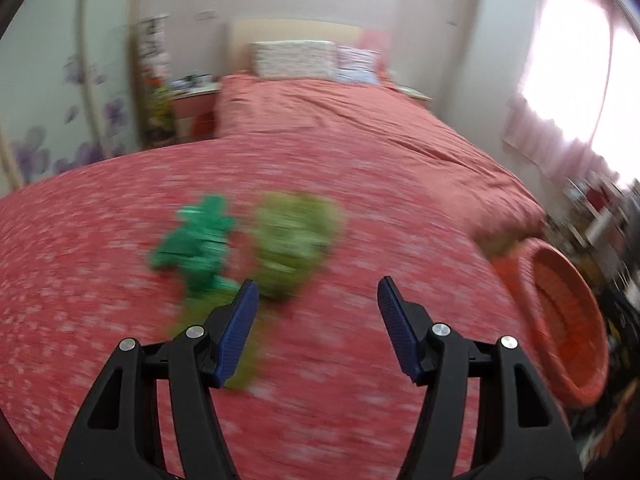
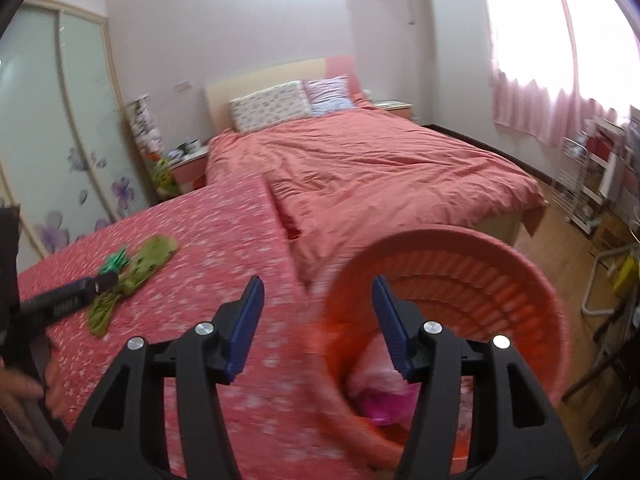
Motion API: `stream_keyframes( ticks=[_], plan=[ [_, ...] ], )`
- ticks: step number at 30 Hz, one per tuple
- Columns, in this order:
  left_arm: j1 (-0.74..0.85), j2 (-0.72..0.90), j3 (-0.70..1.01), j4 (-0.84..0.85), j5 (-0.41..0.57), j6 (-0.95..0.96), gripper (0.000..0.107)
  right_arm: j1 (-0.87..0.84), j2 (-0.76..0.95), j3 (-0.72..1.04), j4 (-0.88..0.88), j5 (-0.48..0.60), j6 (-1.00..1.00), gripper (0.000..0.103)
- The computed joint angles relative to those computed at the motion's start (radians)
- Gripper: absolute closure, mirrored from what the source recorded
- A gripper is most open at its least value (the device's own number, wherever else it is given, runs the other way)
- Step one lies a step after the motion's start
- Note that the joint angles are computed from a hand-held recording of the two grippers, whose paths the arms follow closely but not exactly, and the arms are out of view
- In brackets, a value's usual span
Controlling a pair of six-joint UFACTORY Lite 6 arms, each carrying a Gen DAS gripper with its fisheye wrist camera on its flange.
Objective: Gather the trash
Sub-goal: 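Grasp the dark green bag with the left gripper while the right gripper grasps the light green bag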
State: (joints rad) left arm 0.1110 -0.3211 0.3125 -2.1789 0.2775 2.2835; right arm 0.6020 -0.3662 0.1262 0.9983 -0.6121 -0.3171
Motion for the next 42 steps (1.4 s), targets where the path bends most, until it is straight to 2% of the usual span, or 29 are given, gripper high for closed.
stream_keyframes(
  ticks=[4,8,11,13,14,15,19,22,27,30,33,39,41,42],
  plan=[
    [0.157,0.189,0.134,-0.033,0.052,0.088,0.045,0.113,0.209,0.14,0.014,-0.047,0.049,0.048],
    [0.173,0.386,0.272,0.038,0.056,-0.001,0.045,0.155,0.326,0.239,0.033,-0.043,0.037,0.048],
    [0.167,0.467,0.33,0.074,0.047,-0.044,0.047,0.177,0.381,0.295,0.065,-0.035,0.001,0.048],
    [0.146,0.497,0.349,0.022,0.018,0.002,0.057,0.19,0.417,0.332,0.078,-0.032,-0.012,0.048],
    [0.153,0.511,0.354,0.017,0.014,0.015,0.069,0.198,0.436,0.352,0.086,-0.03,-0.019,0.048],
    [0.161,0.511,0.359,0.012,0.013,0.025,0.076,0.198,0.456,0.374,0.083,-0.025,-0.024,0.048],
    [0.279,0.503,0.371,0.233,0.091,-0.134,0.08,0.223,0.528,0.467,0.095,-0.009,-0.054,0.048],
    [0.408,0.484,0.379,0.325,0.139,-0.148,0.08,0.247,0.612,0.576,0.1,0.014,-0.08,0.048],
    [0.608,0.485,0.433,0.5,0.202,-0.225,0.08,0.276,0.821,0.849,0.132,0.089,-0.143,0.048],
    [0.678,0.491,0.457,0.549,0.221,-0.247,0.08,0.285,0.965,1.05,0.221,0.144,-0.237,0.05],
    [0.745,0.484,0.466,0.614,0.246,-0.29,0.08,0.288,1.115,1.267,0.414,0.186,-0.414,0.056],
    [0.796,0.506,0.48,0.652,0.266,-0.302,0.08,0.299,1.365,1.651,0.909,0.118,-0.908,0.057],
    [0.801,0.501,0.469,0.66,0.273,-0.299,0.08,0.299,1.36,1.636,0.941,0.104,-0.949,0.065],
    [0.807,0.492,0.457,0.662,0.279,-0.292,0.08,0.299,1.344,1.602,0.93,0.105,-0.936,0.077]
  ],
)
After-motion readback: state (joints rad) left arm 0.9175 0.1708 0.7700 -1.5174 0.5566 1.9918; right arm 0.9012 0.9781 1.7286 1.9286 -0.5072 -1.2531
